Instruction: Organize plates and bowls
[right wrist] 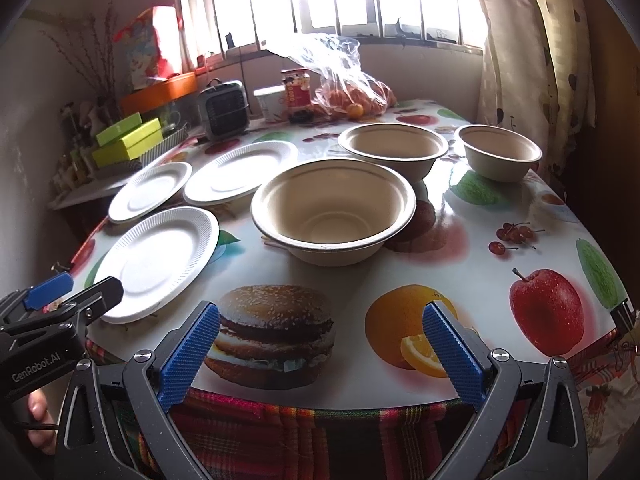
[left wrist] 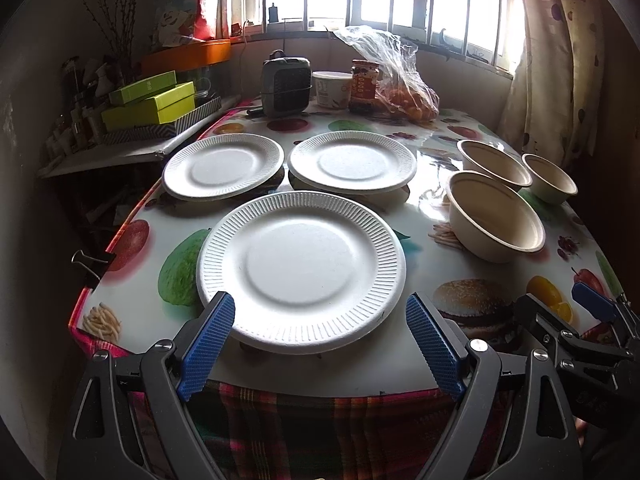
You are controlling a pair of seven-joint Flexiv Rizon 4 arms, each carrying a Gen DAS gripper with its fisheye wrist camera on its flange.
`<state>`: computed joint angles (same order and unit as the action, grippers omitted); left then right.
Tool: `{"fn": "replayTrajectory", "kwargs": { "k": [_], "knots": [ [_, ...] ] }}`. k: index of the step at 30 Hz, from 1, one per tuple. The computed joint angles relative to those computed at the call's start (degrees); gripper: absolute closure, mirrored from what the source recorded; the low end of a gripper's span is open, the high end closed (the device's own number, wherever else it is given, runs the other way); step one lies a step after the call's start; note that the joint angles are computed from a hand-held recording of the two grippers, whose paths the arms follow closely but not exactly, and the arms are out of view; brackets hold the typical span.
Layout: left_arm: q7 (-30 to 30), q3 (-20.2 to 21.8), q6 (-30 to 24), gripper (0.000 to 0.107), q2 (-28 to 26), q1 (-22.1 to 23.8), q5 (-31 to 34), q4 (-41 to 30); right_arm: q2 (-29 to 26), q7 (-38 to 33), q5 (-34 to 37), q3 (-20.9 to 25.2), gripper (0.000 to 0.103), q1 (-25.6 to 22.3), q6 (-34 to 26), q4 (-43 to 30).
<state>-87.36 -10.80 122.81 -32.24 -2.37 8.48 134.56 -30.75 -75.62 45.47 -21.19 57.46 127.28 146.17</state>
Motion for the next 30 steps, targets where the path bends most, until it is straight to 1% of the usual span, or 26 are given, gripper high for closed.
{"fn": "replayTrajectory", "kwargs": {
  "k": [3, 5, 13, 17, 30],
  "knots": [
    [-0.13, -0.75, -0.22, 0.019, -0.03, 0.64, 0.81, -0.18, 0.04, -0.24, 0.35, -0.30, 0.000, 0.34, 0.25, 0.03],
    [0.19, -0.36, -0.19, 0.019, 0.09, 0.01, 0.58, -0.27, 0.24, -0.44, 0.50, -0.31, 0.000, 0.32, 0.39, -0.01],
    [0.14, -0.60, -1.01, 0.019, 0.27, -0.20, 0.21, -0.75, 0.57, -0.98, 0.99, -0.58, 0.000, 0.20, 0.06, -0.29],
    [0.37, -0.37, -1.18, 0.019, 0.20, -0.61, -0.15, -0.95, 0.49, -0.74, 0.45, 0.72, 0.000, -1.44, 0.60, -0.39],
    [0.69, -0.10, -0.76, 0.019, 0.02, -0.92, -0.43, -0.89, 0.49, -1.61, 1.20, 1.74, 0.000, -2.29, 0.80, -0.82]
  ]
}}
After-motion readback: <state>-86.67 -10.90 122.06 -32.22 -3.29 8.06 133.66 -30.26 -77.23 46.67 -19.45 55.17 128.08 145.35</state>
